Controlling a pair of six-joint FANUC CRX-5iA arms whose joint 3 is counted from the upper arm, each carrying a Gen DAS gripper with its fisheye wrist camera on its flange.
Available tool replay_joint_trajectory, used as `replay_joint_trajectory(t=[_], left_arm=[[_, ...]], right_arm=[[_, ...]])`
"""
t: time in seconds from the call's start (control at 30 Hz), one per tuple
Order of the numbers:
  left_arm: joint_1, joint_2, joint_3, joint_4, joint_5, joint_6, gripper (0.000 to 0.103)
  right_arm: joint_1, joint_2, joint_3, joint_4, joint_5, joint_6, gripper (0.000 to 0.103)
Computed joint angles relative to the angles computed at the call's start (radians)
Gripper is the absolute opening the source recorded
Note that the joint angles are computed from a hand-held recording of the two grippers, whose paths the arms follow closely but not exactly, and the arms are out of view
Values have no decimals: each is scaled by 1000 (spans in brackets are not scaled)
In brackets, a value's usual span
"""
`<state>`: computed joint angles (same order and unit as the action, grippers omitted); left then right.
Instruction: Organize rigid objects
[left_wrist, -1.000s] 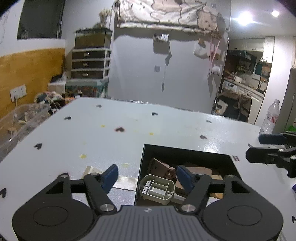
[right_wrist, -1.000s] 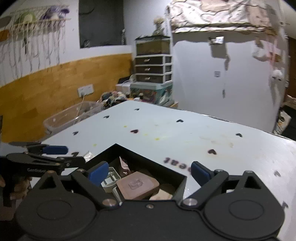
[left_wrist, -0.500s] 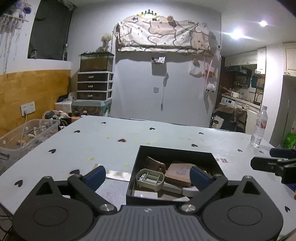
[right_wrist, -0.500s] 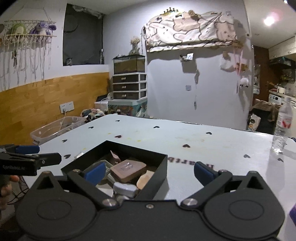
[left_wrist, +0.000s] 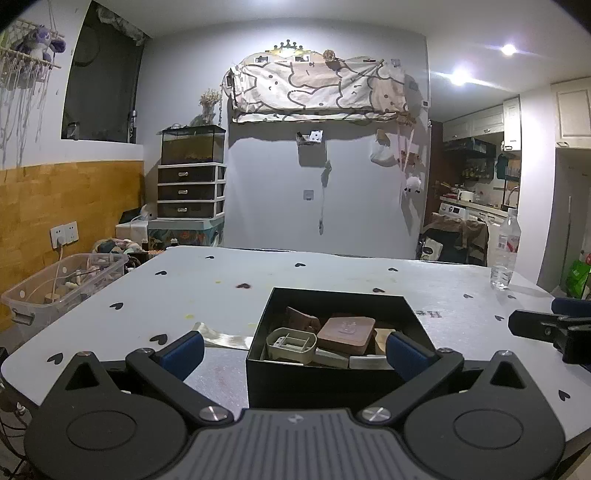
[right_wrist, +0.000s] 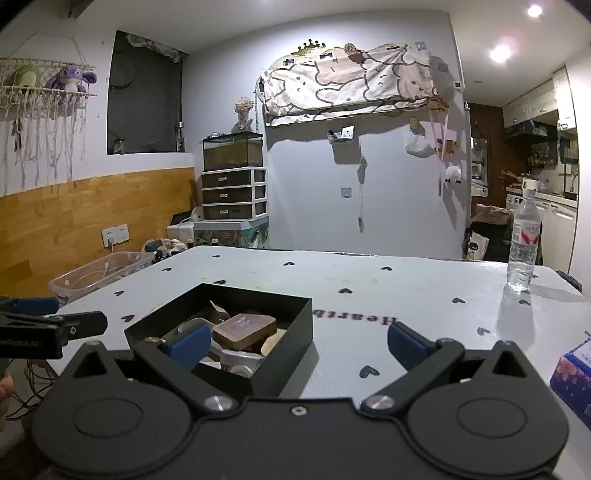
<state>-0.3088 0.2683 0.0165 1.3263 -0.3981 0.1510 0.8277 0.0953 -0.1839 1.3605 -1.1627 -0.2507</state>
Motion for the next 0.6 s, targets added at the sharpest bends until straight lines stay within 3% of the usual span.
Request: replay_joint_trajectory(t=[0.6], left_arm=[[-5, -9, -16, 22, 7, -24, 103]], right_arm=[[5, -1, -6, -3, -5, -10, 103]])
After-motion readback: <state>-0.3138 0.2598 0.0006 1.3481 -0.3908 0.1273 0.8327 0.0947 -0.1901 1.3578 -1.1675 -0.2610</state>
